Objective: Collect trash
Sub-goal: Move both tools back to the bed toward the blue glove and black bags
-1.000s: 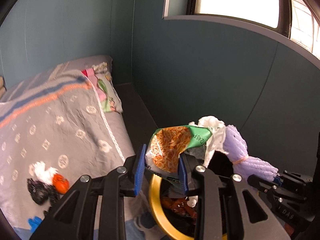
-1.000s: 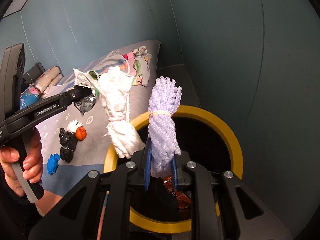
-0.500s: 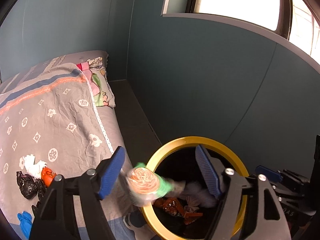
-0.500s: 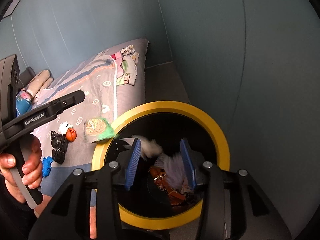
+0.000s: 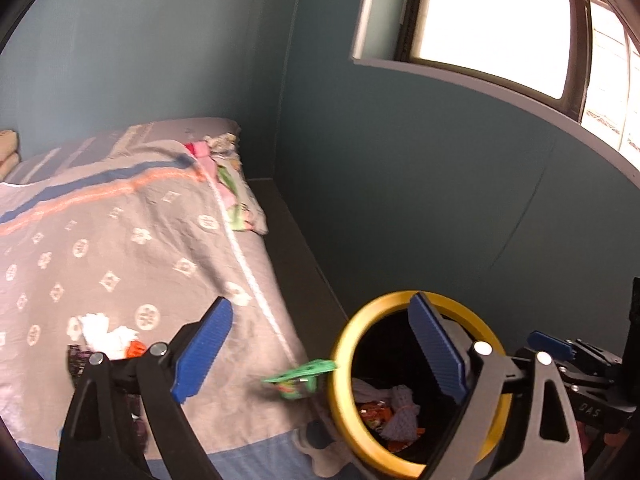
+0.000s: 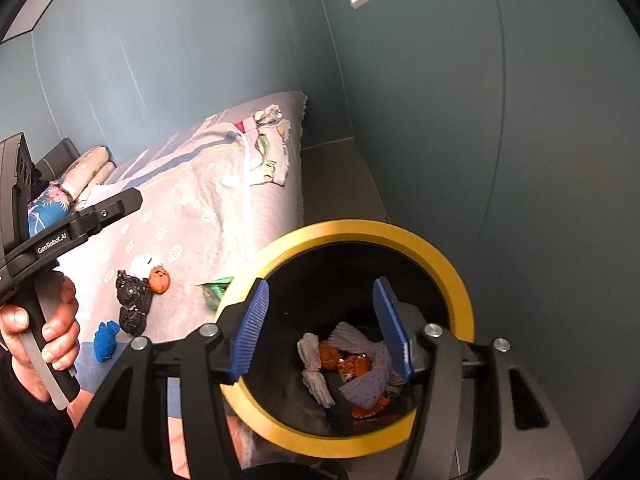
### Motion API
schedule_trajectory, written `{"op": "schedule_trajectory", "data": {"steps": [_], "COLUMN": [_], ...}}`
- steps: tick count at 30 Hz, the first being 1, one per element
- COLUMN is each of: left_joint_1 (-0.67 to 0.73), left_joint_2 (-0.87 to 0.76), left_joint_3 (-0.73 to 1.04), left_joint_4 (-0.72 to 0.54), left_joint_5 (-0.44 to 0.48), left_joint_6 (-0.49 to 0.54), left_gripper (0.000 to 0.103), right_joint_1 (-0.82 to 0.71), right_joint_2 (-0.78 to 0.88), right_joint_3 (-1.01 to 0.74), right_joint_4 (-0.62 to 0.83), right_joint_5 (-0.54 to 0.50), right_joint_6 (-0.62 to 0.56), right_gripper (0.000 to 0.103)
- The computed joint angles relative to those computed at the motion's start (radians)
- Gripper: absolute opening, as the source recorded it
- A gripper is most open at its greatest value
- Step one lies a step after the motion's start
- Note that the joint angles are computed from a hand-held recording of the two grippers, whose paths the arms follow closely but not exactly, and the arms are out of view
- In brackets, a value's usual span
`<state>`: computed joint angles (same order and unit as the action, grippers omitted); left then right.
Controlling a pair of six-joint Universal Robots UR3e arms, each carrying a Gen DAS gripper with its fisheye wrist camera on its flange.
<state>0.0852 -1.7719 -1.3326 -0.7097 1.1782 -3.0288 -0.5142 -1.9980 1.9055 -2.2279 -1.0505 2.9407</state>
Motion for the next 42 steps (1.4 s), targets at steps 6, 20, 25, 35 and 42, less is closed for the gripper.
{"op": "schedule_trajectory", "data": {"steps": [6,20,25,35,42], "left_joint_1": [0.109,0.448,0.567,0.728,0.789], "left_joint_2": [0.075,0.231,0.269,0.29,0.284], "left_joint_3": [-0.072,-0.271,-0.339,-0.446,-0.53], "left_joint_4": [-0.004,-0.029,-0.033,-0.034,-0.007], "left_joint_5": [-0.019,-0.074,-0.101,-0.125,-0.096], "left_joint_6": [0.025,0.163,0.22,0.306,0.384], "left_gripper": [0.087,0.088,0.088,0.088,0.088], "right_joint_1": [0.111,0.473,0.596,0.811,0.889], "right_joint_2": [0.055,0.337,0.471,0.745,0.938], "right_joint_3": [-0.048,-0.291,-0.452,-0.796,-1.043], "right_joint_4": [-0.068,-0.196,-0.167,-0.053,0.062], "right_joint_5": [-0.052,-0.215,-0.257,-0.341,-0.352], "right_joint_6": [0.066,0.206,0.232,0.265,0.29], "right_gripper": [0.058,0.067,0.072,0.073,0.074]}}
